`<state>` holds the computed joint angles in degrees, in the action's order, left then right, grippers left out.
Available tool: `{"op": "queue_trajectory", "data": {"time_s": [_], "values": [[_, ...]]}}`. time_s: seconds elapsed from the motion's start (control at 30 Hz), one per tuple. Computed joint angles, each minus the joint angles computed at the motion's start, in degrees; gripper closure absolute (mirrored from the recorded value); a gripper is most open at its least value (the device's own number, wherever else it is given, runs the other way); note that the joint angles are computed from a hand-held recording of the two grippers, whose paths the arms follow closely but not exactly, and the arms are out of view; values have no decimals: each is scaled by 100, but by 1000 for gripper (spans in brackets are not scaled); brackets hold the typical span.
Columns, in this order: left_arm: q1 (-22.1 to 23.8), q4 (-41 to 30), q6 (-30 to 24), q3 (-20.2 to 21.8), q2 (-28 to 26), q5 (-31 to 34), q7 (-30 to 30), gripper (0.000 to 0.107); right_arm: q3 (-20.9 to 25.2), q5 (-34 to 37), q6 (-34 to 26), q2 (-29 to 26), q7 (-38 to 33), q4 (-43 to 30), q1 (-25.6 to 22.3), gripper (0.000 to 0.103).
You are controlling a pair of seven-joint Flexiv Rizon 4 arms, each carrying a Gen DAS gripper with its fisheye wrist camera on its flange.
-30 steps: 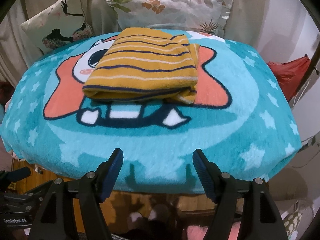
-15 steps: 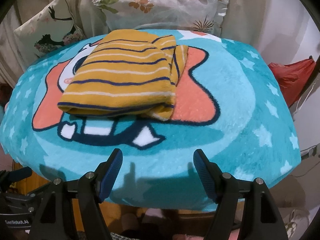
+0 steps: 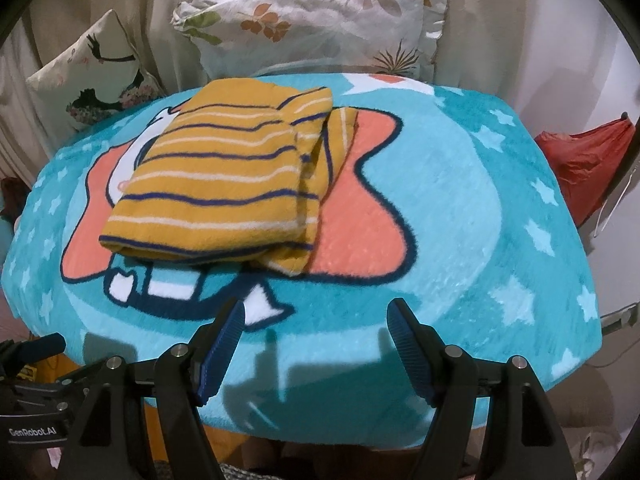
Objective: Fold small clothes
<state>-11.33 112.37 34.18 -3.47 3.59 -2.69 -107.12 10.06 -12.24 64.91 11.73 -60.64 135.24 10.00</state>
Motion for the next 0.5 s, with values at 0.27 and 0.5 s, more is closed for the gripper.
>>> {"op": "queue_trajectory", "data": {"time_s": [0.27,0.5], "values": [[-44,-215,-88,-62,-158,115,-70,4,-119,213,81,-67,-225,-49,-36,25],[-111,-371,-216,-83,-328,138,-93,4,-179,368,101,-133,-394,-68,-84,25]]}}
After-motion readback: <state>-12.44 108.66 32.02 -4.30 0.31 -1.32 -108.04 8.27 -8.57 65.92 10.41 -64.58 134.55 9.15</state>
